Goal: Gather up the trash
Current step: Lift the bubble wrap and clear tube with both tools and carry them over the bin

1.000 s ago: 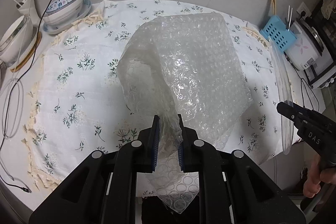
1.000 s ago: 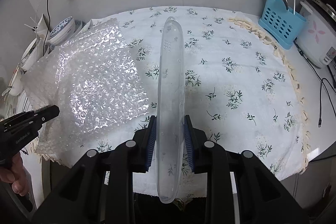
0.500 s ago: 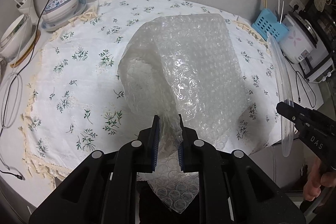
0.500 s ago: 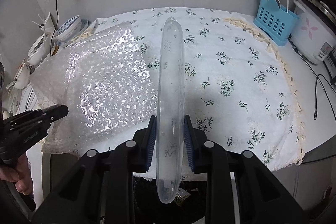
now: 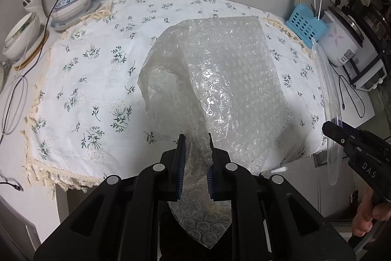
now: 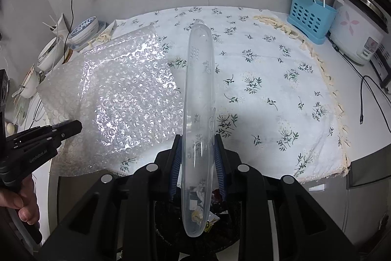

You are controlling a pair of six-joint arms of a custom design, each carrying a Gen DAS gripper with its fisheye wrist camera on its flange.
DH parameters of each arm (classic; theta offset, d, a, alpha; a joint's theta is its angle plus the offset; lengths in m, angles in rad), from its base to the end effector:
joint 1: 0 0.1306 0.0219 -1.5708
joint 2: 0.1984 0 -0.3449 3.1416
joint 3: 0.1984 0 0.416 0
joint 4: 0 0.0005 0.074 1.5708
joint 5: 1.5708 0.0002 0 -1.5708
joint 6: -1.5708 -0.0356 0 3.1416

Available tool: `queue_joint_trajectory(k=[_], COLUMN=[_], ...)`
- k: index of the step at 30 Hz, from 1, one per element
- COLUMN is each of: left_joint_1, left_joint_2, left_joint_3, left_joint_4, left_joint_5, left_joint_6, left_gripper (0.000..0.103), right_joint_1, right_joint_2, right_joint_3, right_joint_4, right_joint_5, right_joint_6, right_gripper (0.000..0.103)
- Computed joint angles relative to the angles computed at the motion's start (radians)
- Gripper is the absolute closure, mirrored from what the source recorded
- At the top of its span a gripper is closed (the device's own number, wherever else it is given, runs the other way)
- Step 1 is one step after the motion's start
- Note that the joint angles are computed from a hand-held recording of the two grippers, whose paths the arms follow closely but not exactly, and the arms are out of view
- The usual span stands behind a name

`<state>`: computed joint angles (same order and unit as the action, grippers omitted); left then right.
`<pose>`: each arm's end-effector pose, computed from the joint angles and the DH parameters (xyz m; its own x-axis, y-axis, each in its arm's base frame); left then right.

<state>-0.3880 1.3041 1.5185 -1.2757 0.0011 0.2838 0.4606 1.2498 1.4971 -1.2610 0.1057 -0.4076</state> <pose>0.4239 -0.1738 0.4674 -0.8819 0.0580 -0.4680 0.1374 0.9809 -0.1375 0.3967 0.1921 0.4818 -0.8535 0.0166 -0.5209 -0.0585 0.9901 0.1274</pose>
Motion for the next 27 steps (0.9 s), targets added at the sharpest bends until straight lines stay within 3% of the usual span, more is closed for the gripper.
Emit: queue_joint_trajectory(k=[19, 27], left_joint_1=[-0.159, -0.237], left_joint_2=[-0.147, -0.216], left_joint_3=[-0.177, -0.281], left_joint_4=[0.001, 0.012], left_joint_5=[-0.072, -0.068], left_joint_6=[0.127, 0.206], left_gripper=[0.089, 0.089], right_joint_1=[0.019, 0.02], right_joint_2=[-0.231, -0.337], right_joint_3=[-0.25, -0.351], right_joint_4=[-0.011, -0.04], right_joint_5=[-0.018, -0.034], right_joint_6=[0.004, 0.038], right_gripper=[0.078, 0.078])
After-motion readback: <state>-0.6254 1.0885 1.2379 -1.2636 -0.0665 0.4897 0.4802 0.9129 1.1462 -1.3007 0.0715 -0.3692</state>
